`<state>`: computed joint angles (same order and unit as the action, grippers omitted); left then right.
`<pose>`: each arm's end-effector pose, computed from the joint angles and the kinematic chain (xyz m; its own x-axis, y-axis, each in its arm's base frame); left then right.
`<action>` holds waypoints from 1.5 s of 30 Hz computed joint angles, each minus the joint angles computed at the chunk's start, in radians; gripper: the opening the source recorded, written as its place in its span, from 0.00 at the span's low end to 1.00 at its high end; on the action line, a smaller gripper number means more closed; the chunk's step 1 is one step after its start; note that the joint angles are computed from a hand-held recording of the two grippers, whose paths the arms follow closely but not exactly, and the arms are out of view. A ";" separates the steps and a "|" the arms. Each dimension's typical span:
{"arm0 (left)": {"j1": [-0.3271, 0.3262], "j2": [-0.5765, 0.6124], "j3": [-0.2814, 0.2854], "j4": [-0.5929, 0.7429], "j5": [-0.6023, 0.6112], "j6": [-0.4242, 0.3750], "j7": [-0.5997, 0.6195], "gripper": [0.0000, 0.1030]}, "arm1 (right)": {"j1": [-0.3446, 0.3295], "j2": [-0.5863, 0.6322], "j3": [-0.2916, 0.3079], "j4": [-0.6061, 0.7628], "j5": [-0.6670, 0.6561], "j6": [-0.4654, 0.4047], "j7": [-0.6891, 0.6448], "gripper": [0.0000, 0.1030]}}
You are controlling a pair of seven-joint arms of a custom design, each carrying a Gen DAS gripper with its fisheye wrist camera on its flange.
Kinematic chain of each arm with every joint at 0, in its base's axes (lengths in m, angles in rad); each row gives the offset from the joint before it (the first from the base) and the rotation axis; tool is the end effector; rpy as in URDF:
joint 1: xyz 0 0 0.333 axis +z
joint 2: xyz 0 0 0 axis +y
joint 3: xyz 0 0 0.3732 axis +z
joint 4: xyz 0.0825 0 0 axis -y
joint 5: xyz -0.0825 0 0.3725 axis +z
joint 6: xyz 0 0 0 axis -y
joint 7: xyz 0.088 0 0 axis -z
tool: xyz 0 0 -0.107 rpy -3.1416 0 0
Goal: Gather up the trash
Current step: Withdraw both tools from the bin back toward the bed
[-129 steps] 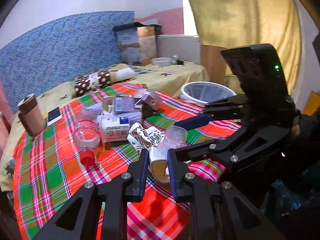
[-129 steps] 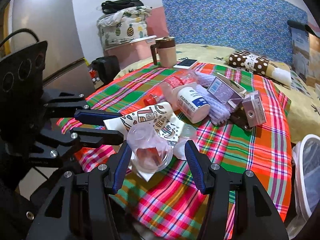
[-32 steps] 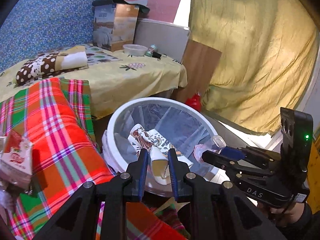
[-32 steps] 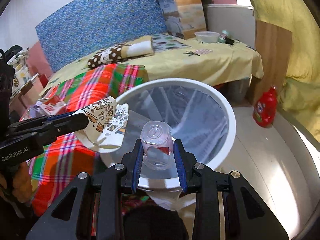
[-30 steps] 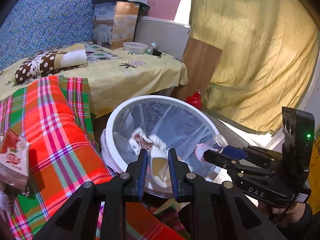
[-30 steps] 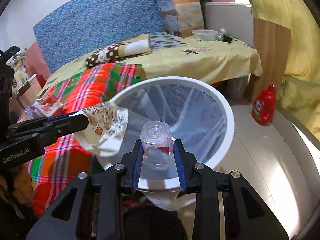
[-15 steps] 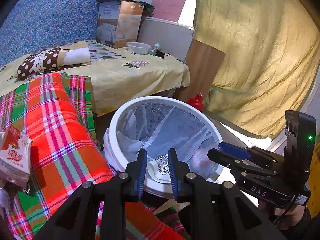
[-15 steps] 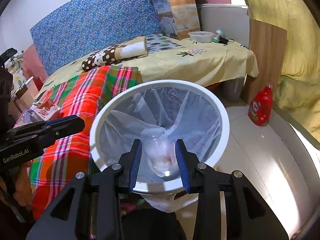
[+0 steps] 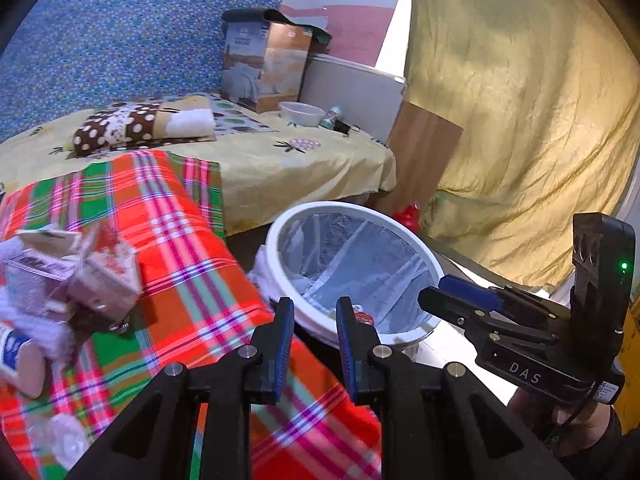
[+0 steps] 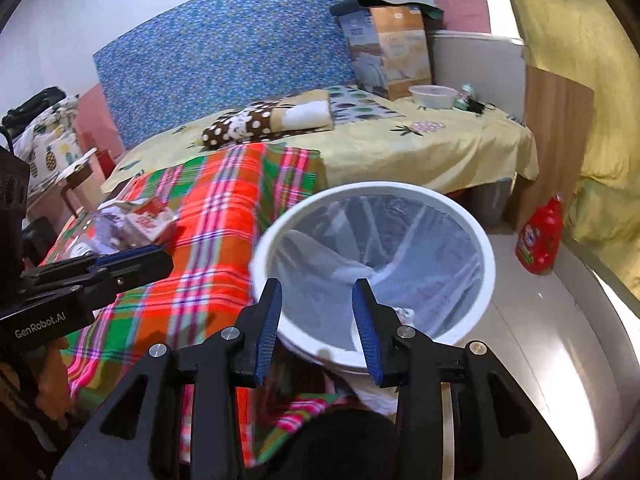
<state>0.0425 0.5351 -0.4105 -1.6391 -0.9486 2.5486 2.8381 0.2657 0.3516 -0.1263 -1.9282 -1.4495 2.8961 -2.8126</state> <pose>0.7028 -0.1991 0.4197 -0.7812 -0.5648 0.2659 -0.5386 0.3943 -0.7446 0.6260 0.1552 0.3980 -0.3215 -0.9363 -0.1412 -0.5774 0.3120 -0.7545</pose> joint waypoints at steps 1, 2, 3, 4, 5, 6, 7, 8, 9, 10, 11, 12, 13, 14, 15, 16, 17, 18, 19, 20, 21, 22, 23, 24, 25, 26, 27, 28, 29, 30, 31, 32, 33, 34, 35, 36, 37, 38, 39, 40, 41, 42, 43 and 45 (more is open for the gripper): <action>0.008 -0.008 -0.001 -0.011 -0.010 0.004 0.005 0.21 | 0.002 0.001 0.003 0.003 0.002 0.002 -0.010 0.38; 0.016 -0.016 0.000 -0.018 -0.018 0.003 0.008 0.21 | 0.005 0.001 0.007 0.006 0.010 -0.001 -0.024 0.38; 0.024 -0.021 0.000 -0.023 -0.028 0.001 0.014 0.21 | 0.009 0.002 0.010 0.009 0.022 -0.007 -0.040 0.38; 0.033 -0.030 0.000 -0.033 -0.046 0.005 0.023 0.21 | 0.012 0.004 0.013 0.011 0.039 -0.013 -0.062 0.38; 0.036 -0.037 0.003 -0.039 -0.057 0.008 0.028 0.21 | 0.016 0.005 0.015 0.013 0.057 -0.015 -0.082 0.38; 0.041 -0.045 0.004 -0.048 -0.071 0.011 0.040 0.21 | 0.021 0.007 0.012 0.015 0.062 -0.011 -0.089 0.38; 0.048 -0.053 0.007 -0.058 -0.086 0.013 0.050 0.21 | 0.028 0.007 0.009 0.017 0.060 -0.007 -0.090 0.38; 0.049 -0.060 0.012 -0.064 -0.096 0.014 0.054 0.21 | 0.034 0.007 0.008 0.019 0.063 -0.008 -0.095 0.38; 0.052 -0.066 0.018 -0.070 -0.105 0.014 0.059 0.21 | 0.040 0.009 0.007 0.024 0.065 -0.008 -0.103 0.38; 0.055 -0.074 0.024 -0.078 -0.116 0.017 0.063 0.21 | 0.046 0.011 0.005 0.029 0.063 -0.006 -0.107 0.38; 0.055 -0.079 0.030 -0.083 -0.123 0.019 0.065 0.21 | 0.050 0.013 0.004 0.033 0.061 -0.001 -0.111 0.38; 0.056 -0.083 0.037 -0.087 -0.129 0.022 0.066 0.21 | 0.055 0.015 0.003 0.037 0.057 0.004 -0.112 0.38; 0.056 -0.088 0.044 -0.092 -0.136 0.027 0.066 0.21 | 0.060 0.016 0.002 0.042 0.054 0.007 -0.115 0.38; 0.059 -0.092 0.049 -0.097 -0.143 0.029 0.067 0.21 | 0.065 0.018 0.001 0.047 0.048 0.011 -0.115 0.38; 0.063 -0.096 0.053 -0.101 -0.152 0.029 0.074 0.21 | 0.070 0.019 0.001 0.051 0.043 0.013 -0.114 0.38; 0.066 -0.101 0.056 -0.107 -0.162 0.031 0.080 0.21 | 0.072 0.023 0.001 0.058 0.038 0.021 -0.119 0.38; 0.069 -0.108 0.060 -0.114 -0.174 0.037 0.088 0.21 | 0.073 0.027 0.002 0.065 0.039 0.025 -0.127 0.38; 0.074 -0.114 0.063 -0.122 -0.188 0.038 0.099 0.21 | 0.076 0.029 0.002 0.069 0.038 0.029 -0.132 0.38; 0.077 -0.120 0.068 -0.128 -0.198 0.039 0.104 0.21 | 0.079 0.032 0.001 0.073 0.037 0.034 -0.134 0.38; 0.075 -0.124 0.074 -0.131 -0.204 0.042 0.104 0.21 | 0.082 0.035 0.002 0.079 0.043 0.036 -0.141 0.38; 0.075 -0.129 0.078 -0.138 -0.214 0.050 0.110 0.21 | 0.086 0.039 0.001 0.085 0.044 0.040 -0.146 0.38; 0.077 -0.134 0.082 -0.144 -0.224 0.055 0.118 0.21 | 0.089 0.042 -0.001 0.089 0.044 0.043 -0.149 0.38; 0.079 -0.138 0.087 -0.149 -0.235 0.058 0.127 0.21 | 0.092 0.044 -0.003 0.093 0.046 0.048 -0.153 0.38; 0.080 -0.143 0.091 -0.154 -0.242 0.059 0.132 0.21 | 0.095 0.047 -0.004 0.097 0.047 0.054 -0.155 0.38; 0.082 -0.148 0.096 -0.160 -0.253 0.064 0.139 0.21 | 0.099 0.049 -0.007 0.100 0.045 0.060 -0.155 0.38; 0.080 -0.151 0.100 -0.163 -0.260 0.070 0.144 0.21 | 0.103 0.051 -0.010 0.103 0.043 0.063 -0.155 0.38; 0.080 -0.154 0.104 -0.167 -0.267 0.076 0.149 0.21 | 0.108 0.053 -0.011 0.107 0.043 0.063 -0.156 0.38; 0.081 -0.158 0.108 -0.171 -0.274 0.081 0.154 0.21 | 0.111 0.055 -0.012 0.111 0.042 0.068 -0.159 0.38; 0.082 -0.159 0.112 -0.173 -0.279 0.081 0.157 0.21 | 0.115 0.057 -0.013 0.113 0.041 0.072 -0.158 0.38; 0.084 -0.160 0.116 -0.174 -0.283 0.082 0.162 0.21 | 0.117 0.061 -0.014 0.119 0.041 0.076 -0.163 0.38; 0.084 -0.163 0.120 -0.178 -0.289 0.090 0.167 0.21 | 0.121 0.064 -0.015 0.123 0.041 0.079 -0.167 0.38; 0.085 -0.163 0.124 -0.178 -0.291 0.090 0.168 0.21 | 0.123 0.068 -0.015 0.130 0.045 0.084 -0.172 0.38; 0.086 -0.164 0.127 -0.178 -0.291 0.090 0.166 0.21 | 0.126 0.073 -0.017 0.135 0.045 0.092 -0.174 0.38; 0.089 -0.165 0.130 -0.180 -0.294 0.090 0.169 0.21 | 0.129 0.076 -0.020 0.140 0.045 0.099 -0.175 0.38; 0.090 -0.166 0.133 -0.183 -0.297 0.095 0.172 0.21 | 0.131 0.079 -0.022 0.143 0.050 0.104 -0.180 0.38; 0.091 -0.167 0.136 -0.185 -0.299 0.100 0.173 0.21 | 0.132 0.083 -0.024 0.145 0.058 0.110 -0.189 0.38; 0.093 -0.166 0.137 -0.186 -0.300 0.102 0.174 0.21 | 0.134 0.086 -0.025 0.147 0.068 0.118 -0.200 0.38; 0.095 -0.165 0.140 -0.187 -0.299 0.102 0.170 0.21 | 0.136 0.090 -0.029 0.151 0.076 0.125 -0.209 0.38; 0.095 -0.165 0.143 -0.188 -0.297 0.106 0.166 0.21 | 0.141 0.094 -0.034 0.154 0.083 0.131 -0.216 0.38; 0.096 -0.163 0.145 -0.188 -0.295 0.112 0.165 0.21 | 0.148 0.096 -0.041 0.155 0.089 0.137 -0.221 0.38; 0.097 -0.161 0.146 -0.188 -0.293 0.117 0.162 0.21 | 0.150 0.102 -0.044 0.160 0.099 0.148 -0.234 0.38; 0.098 -0.158 0.148 -0.187 -0.285 0.118 0.152 0.21 | 0.154 0.106 -0.049 0.163 0.112 0.154 -0.247 0.38; 0.099 -0.156 0.149 -0.187 -0.280 0.120 0.144 0.21 | 0.159 0.109 -0.055 0.165 0.127 0.157 -0.261 0.38; 0.099 -0.147 0.149 -0.184 -0.266 0.136 0.133 0.27 | 0.165 0.120 -0.063 0.170 0.165 0.174 -0.297 0.38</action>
